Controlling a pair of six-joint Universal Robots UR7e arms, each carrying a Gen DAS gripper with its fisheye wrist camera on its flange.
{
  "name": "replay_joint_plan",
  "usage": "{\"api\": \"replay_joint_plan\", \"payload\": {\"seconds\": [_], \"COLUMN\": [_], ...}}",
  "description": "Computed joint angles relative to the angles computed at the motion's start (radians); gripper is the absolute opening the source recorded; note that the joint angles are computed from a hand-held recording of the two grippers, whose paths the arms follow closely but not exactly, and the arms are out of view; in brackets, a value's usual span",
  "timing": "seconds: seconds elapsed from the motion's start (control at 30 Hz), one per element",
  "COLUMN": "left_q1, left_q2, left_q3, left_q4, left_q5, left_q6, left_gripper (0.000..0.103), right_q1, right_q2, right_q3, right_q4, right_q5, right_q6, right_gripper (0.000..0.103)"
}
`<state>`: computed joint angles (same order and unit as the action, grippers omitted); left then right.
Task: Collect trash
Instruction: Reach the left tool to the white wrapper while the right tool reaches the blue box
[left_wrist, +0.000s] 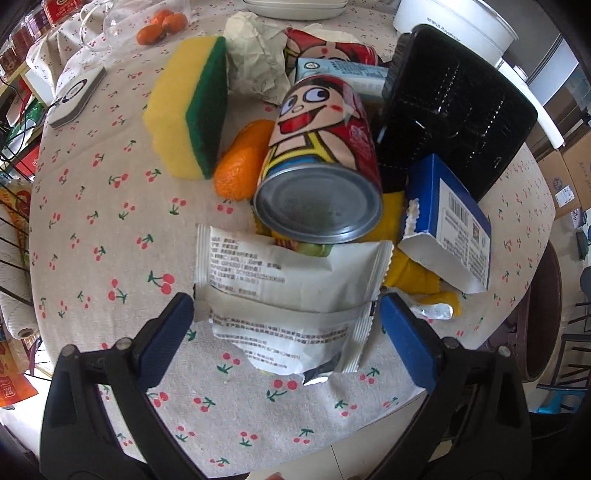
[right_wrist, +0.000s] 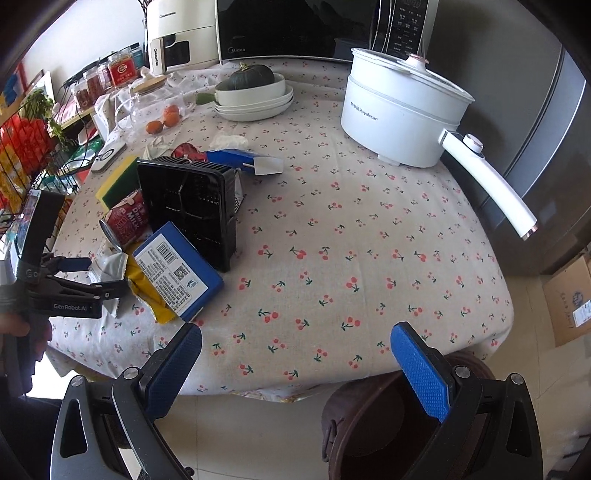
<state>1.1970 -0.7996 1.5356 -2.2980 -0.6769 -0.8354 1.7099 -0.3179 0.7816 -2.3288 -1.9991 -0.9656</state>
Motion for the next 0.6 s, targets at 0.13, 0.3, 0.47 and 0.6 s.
{"api": "replay_joint_plan", "payload": {"seconds": [0.13,0.3,0.47,0.6], "left_q1": [0.000,-0.008,-0.017,-0.038], "left_q2": [0.001,-0.012,-0.058,-0.113], "left_q3": [0.004,0.011,0.059,0.138], "left_q4": [-0.038,-0.047,-0.108,-0.142], "left_q5": [0.010,0.013,-0.041,-0.020], "left_q6": [0.046,0.079,0.093,0.076], "left_gripper": [0.098,0.076,0.050,0.048], "right_q1": [0.001,0.007,0.014,0.023], "right_q2": [0.020,0.047,0.090,0.131], "right_q3": [-0.010,-0.031,-0.088,-0.120], "right_q4": [0.017,0.056,0.153,0.194], "right_q5": [-0.020,-0.042,-0.015,-0.012], "right_q6": [-0.015,-0.016,-0.004,-0.018], "right_gripper": [0.103,0.103,0.103,0.103]}}
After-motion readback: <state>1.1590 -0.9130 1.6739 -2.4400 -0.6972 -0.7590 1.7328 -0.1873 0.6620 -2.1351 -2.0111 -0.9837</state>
